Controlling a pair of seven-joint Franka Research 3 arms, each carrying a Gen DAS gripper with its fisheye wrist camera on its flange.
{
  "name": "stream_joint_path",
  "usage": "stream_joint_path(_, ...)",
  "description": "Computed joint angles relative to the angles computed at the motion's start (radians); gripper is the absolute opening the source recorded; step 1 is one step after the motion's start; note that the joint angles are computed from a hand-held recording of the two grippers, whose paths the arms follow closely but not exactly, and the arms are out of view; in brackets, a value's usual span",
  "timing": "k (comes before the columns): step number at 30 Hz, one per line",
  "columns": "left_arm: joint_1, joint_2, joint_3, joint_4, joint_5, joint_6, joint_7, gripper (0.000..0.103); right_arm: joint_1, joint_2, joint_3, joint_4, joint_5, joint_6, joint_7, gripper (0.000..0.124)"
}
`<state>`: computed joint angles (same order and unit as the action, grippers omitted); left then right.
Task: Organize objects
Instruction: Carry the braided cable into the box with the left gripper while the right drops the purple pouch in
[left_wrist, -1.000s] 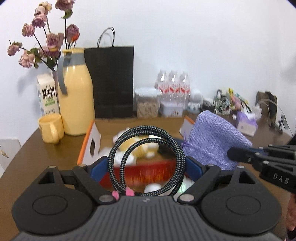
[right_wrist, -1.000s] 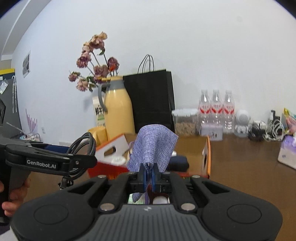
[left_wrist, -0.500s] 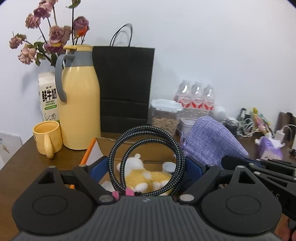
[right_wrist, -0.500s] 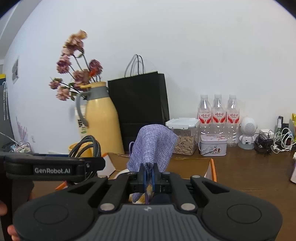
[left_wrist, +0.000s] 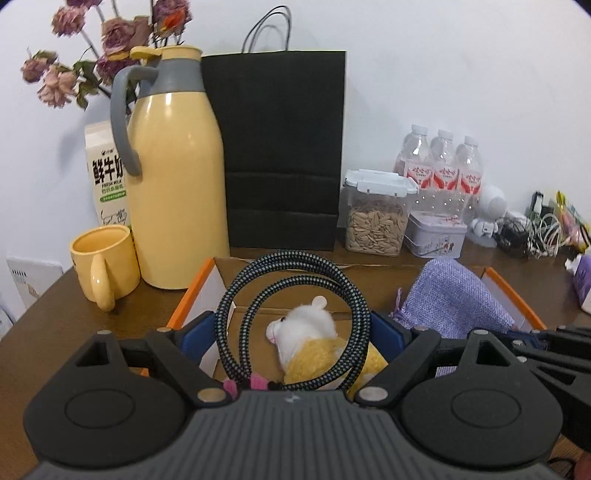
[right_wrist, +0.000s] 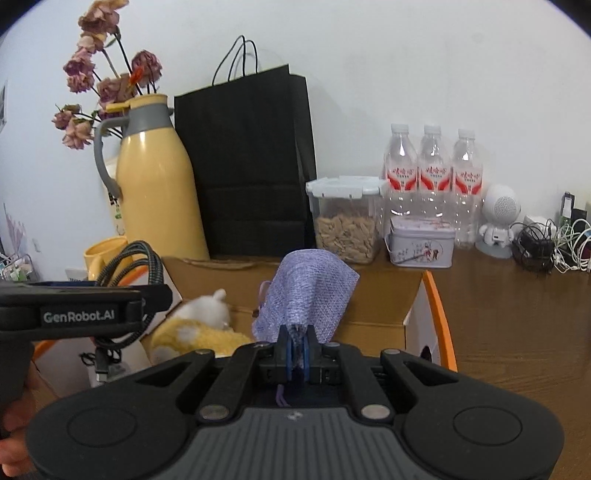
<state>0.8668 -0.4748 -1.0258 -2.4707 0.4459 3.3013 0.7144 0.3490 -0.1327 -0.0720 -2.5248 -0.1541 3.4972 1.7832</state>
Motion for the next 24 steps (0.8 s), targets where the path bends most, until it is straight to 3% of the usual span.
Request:
stream_joint_path(5,0.011,-0.027,-0.016,-0.008,-0.008,0.003,-0.002,0.092,-0.040,-0.021,0.073,-0.027,0.118,0.002,-0.100,0.018)
stream_joint_path(6,0.024,-0.045,-0.028,-0.007,-0.012,0.001,-0.009,0.097,-0.033,-0.024,0.067,-0.030,0.122,0.000,-0.106,0.021)
stream_joint_path(8,0.050,-0.095,-0.048,-0.015,-0.021,0.010,-0.032,0.103,-0.014,-0.033,0.046,-0.035,0.116,-0.009,-0.103,0.051)
stream_joint_path(9,0.059,-0.114,-0.053,-0.022,-0.027,0.025,-0.044,0.103,-0.024,-0.036,0.061,-0.039,0.144,-0.008,-0.122,0.060)
stream_joint_path(11,0.063,-0.125,-0.054,-0.027,-0.038,0.037,-0.054,0.103,-0.048,-0.042,0.100,-0.044,0.212,-0.006,-0.173,0.090)
stream_joint_path(15,0.061,-0.117,-0.053,-0.023,-0.040,0.016,-0.058,0.103,-0.037,-0.055,0.097,-0.051,0.255,-0.007,-0.209,0.103)
stream_joint_path(24,0.040,-0.126,-0.031,-0.039,-0.031,0.035,-0.068,0.103,0.015,-0.081,0.037,-0.069,0.231,-0.008,-0.204,0.103)
